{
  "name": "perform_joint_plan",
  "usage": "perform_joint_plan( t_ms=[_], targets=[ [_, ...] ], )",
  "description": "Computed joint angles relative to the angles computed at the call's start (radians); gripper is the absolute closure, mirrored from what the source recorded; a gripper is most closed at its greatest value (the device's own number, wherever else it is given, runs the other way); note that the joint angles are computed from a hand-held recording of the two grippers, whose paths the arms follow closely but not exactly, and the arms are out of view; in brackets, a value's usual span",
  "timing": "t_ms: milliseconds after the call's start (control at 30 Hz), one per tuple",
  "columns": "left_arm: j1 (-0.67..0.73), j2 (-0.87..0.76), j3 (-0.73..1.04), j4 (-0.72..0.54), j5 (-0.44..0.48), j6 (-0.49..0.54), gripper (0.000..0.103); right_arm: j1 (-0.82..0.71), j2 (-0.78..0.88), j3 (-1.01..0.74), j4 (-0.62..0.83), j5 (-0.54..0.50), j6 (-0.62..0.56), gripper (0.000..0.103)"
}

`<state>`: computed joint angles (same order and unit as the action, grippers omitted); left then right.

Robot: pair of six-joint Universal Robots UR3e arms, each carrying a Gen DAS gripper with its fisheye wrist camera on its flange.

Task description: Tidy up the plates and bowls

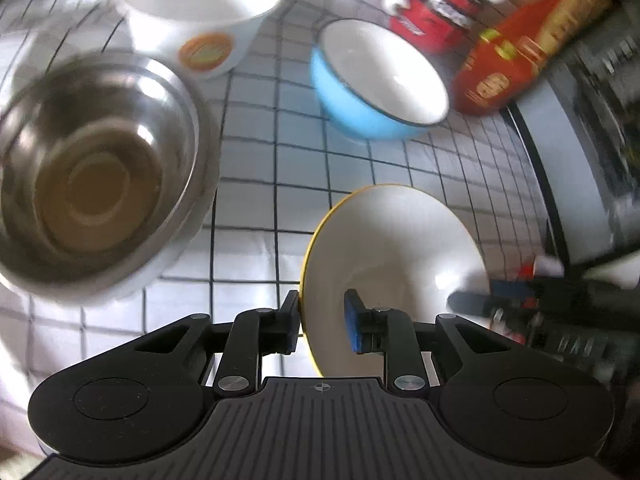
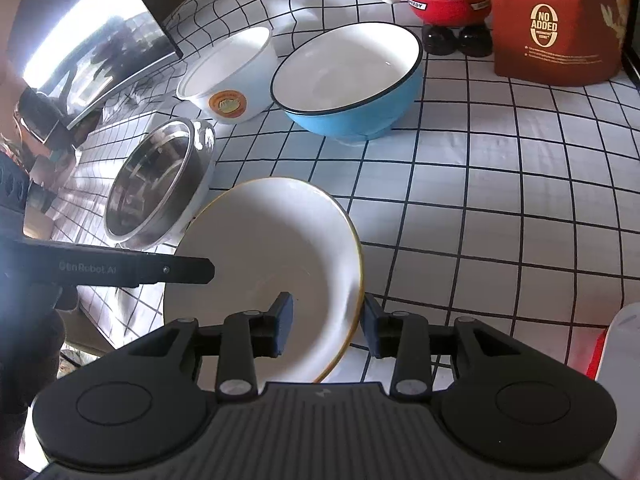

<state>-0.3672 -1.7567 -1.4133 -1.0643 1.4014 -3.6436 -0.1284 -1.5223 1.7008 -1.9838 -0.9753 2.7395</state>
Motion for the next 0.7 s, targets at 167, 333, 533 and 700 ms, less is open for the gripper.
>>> perform_joint_plan(
  t_ms=[167, 333, 533, 700],
  targets=[
    [0.062, 0.018, 0.061, 0.023, -0.027, 0.048, 0.076, -0.039, -0.022, -0.054, -0.095, 0.003, 0.019, 0.057],
    [0.142, -0.154, 0.251, 0.121, -0.068, -0.028, 0.076, 0.04, 0.105, -0.191, -0.353, -0.161, 0.177, 0.035],
    [0.118, -0.468, 0.703, -0.075, 0.015, -0.018, 0.076, 0.123, 0.286, -0.422, -0.327, -0.321, 0.29, 0.032],
    [0.13, -0.588, 0.838, -0.118, 0.025, 0.016, 0.076, 0.128, 0.442, -0.618, -0.203, -0.263, 0.346, 0.03]
  ],
)
